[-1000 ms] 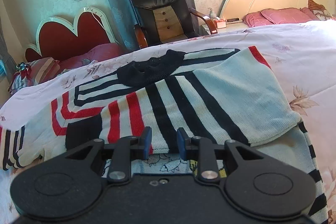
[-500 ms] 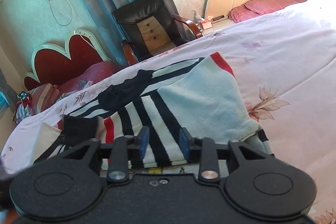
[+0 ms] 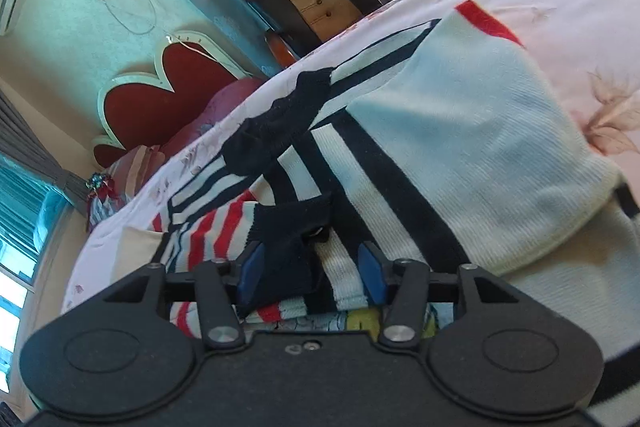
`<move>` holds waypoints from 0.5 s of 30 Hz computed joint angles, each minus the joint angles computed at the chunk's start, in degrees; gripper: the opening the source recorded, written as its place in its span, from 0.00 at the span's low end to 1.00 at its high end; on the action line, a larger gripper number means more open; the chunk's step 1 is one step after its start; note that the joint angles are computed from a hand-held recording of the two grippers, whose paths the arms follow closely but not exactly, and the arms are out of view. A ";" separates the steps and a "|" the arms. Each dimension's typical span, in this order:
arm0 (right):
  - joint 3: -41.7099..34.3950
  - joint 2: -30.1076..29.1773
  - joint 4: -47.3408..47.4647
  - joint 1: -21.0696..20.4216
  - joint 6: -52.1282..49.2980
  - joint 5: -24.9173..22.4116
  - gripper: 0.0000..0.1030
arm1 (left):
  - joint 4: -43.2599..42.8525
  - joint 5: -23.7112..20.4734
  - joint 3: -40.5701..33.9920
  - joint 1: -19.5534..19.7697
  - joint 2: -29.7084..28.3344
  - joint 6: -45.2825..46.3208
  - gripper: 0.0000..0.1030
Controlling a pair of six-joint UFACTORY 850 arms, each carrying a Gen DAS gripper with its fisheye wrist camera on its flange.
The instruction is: Fold small clothes
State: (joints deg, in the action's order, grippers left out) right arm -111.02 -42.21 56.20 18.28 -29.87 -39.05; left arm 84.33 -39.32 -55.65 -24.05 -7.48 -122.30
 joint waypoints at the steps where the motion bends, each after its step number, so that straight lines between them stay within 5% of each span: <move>1: -0.82 -0.48 -0.78 0.44 -0.60 0.46 0.49 | 1.97 0.43 -0.01 1.14 -0.85 -1.11 0.61; 4: -5.83 -2.75 -9.32 2.05 0.85 -0.18 0.07 | 3.94 2.17 -1.73 3.34 -2.92 0.96 0.61; 6: -5.85 -2.06 -12.70 2.89 -2.28 1.89 0.05 | 2.85 2.00 -3.30 3.58 -4.05 4.20 0.61; 11: 2.22 4.63 -8.87 1.67 -9.46 15.99 0.05 | 3.75 1.87 -3.83 3.51 -4.16 4.20 0.56; 12: 1.64 4.20 -11.24 1.29 -7.63 15.28 0.05 | 5.71 2.39 -3.23 3.60 -3.70 1.75 0.46; 15: -0.65 2.26 -17.18 0.85 -3.02 11.12 0.05 | 8.41 3.04 -3.22 3.68 -3.88 -0.61 0.37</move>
